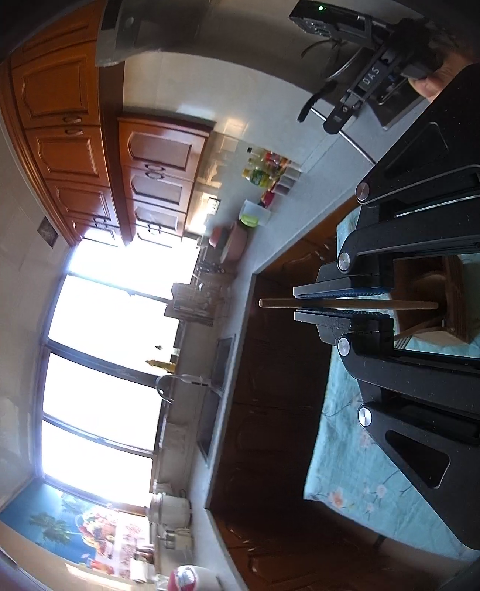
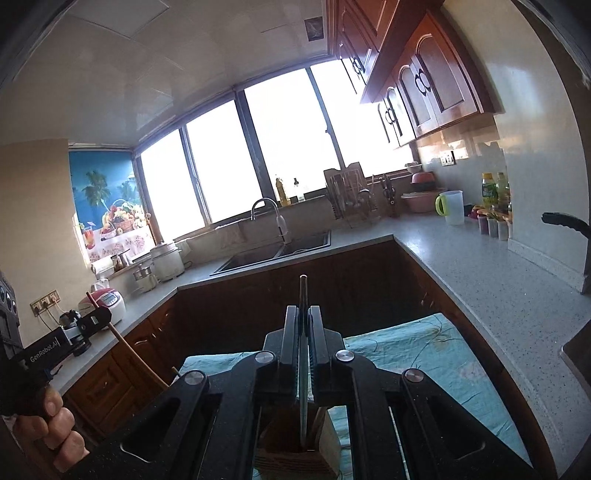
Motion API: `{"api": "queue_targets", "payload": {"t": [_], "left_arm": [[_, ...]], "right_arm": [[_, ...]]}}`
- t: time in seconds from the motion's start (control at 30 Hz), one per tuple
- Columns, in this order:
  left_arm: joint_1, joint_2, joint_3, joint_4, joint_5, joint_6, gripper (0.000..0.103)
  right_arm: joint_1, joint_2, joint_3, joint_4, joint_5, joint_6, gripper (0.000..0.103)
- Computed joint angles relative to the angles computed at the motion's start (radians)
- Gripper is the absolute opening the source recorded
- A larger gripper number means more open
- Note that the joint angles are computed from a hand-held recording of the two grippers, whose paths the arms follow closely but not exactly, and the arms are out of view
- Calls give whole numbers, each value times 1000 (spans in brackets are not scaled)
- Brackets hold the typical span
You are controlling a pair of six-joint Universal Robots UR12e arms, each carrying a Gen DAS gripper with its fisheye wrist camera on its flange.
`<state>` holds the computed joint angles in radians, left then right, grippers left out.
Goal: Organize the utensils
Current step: 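Lower the chopsticks into the holder slots and open both tools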
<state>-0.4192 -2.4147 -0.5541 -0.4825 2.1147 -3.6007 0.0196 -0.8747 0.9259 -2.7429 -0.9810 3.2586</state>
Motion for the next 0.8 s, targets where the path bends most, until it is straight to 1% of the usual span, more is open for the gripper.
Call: {"api": "queue_targets", "payload": {"t": [0.1, 0.17, 0.23, 0.33, 0.63, 0.7, 0.8], "left_arm": [[5, 0, -30, 4, -3, -44, 5], [8, 0, -44, 0, -12, -57, 5], [5, -4, -52, -2, -9, -49, 5], [3, 0, -77, -15, -25, -52, 5], [2, 2, -102, -87, -58, -65, 6], [-1, 3, -106, -86, -46, -61, 6], [1, 8, -110, -88, -56, -66, 6]], "right_arm": [[5, 14, 0, -2, -9, 7, 5], [8, 20, 4, 11, -13, 3, 5], [10, 21, 17, 14, -16, 4, 5], [14, 21, 35, 36, -18, -5, 5], [21, 24, 56, 133, -12, -46, 5], [23, 22, 56, 152, -13, -56, 5], [23, 21, 55, 150, -18, -57, 5]]}}
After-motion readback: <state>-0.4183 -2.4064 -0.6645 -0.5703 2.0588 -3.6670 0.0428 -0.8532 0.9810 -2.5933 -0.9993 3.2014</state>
